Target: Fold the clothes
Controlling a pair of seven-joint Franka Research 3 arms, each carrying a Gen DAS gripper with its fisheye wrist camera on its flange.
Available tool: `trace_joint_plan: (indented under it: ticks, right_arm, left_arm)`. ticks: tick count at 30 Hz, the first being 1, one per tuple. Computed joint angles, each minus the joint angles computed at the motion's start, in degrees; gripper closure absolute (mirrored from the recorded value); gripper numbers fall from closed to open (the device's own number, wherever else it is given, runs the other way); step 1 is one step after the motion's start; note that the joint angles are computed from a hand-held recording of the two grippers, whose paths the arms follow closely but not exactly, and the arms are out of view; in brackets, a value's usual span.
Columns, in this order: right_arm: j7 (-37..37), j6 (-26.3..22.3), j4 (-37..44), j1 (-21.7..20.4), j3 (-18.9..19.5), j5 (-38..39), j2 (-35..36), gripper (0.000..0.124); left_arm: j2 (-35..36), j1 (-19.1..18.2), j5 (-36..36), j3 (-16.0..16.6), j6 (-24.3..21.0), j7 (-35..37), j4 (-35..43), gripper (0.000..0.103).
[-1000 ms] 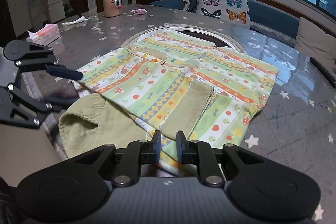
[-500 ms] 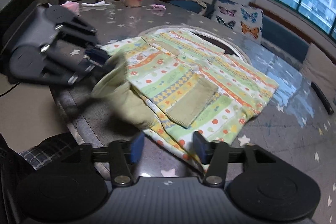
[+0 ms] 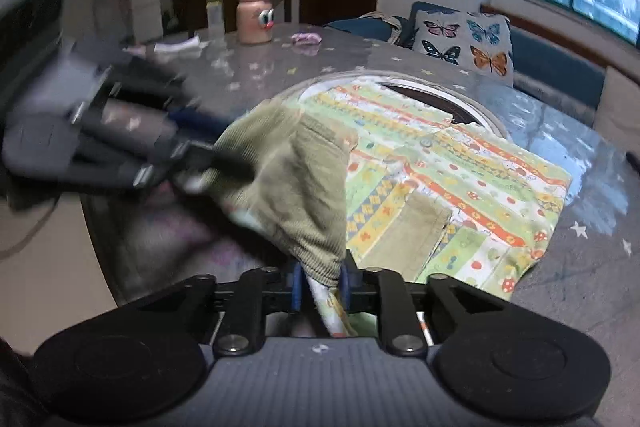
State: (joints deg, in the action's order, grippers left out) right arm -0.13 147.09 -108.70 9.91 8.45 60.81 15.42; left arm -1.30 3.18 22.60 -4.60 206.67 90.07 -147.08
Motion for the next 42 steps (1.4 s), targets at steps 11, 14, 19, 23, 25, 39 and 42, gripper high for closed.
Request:
trace_joint_plan:
  ticks: [11, 14, 19, 23, 25, 39, 42]
  right_arm:
    - [2.3, -2.5, 3.4, -0.9, 0.0, 3.6, -0.1, 0.111]
    - [1.2, -1.3, 2.8, -0.7, 0.1, 5.2, -0.4, 0.113]
    - [-1.5, -1.3, 0.5, -0.8, -0.1, 8.1, -2.4, 0.115]
    - [-2.0, -5.9, -2.1, -1.4, -1.7, 8.7, -6.0, 0.115]
    - [-0.5, -9.2, -4.0, -1.7, -3.0, 7.2, -8.8, 0.115]
    - [7.7, -15.0, 7.3, -1.6, -5.4, 0.7, -3.4, 0.116]
    - [13.1, -15.3, 15.9, -2.1, -4.2, -2.4, 3.4, 0.116]
  left_arm:
    - [1.6, -4.6, -42.1, -6.1, 5.9, 39.3, -4.0, 0.053]
    - [3.0, -6.6, -45.2, -4.5, 7.7, 43.3, -3.4, 0.079]
    - [-2.5, -5.7, -37.0, -2.5, 5.0, 34.5, -7.1, 0.095]
    - [-11.2, -5.6, -24.0, 0.7, 0.9, 22.8, -12.1, 0.096]
    - [-16.5, -8.3, -15.9, 5.5, -2.5, 16.1, -14.5, 0.096]
    - [-9.9, -4.4, -4.4, 5.0, -6.7, 5.2, -1.8, 0.096]
    - [-3.8, -4.6, 0.4, 6.8, -10.8, 0.2, 5.8, 0.096]
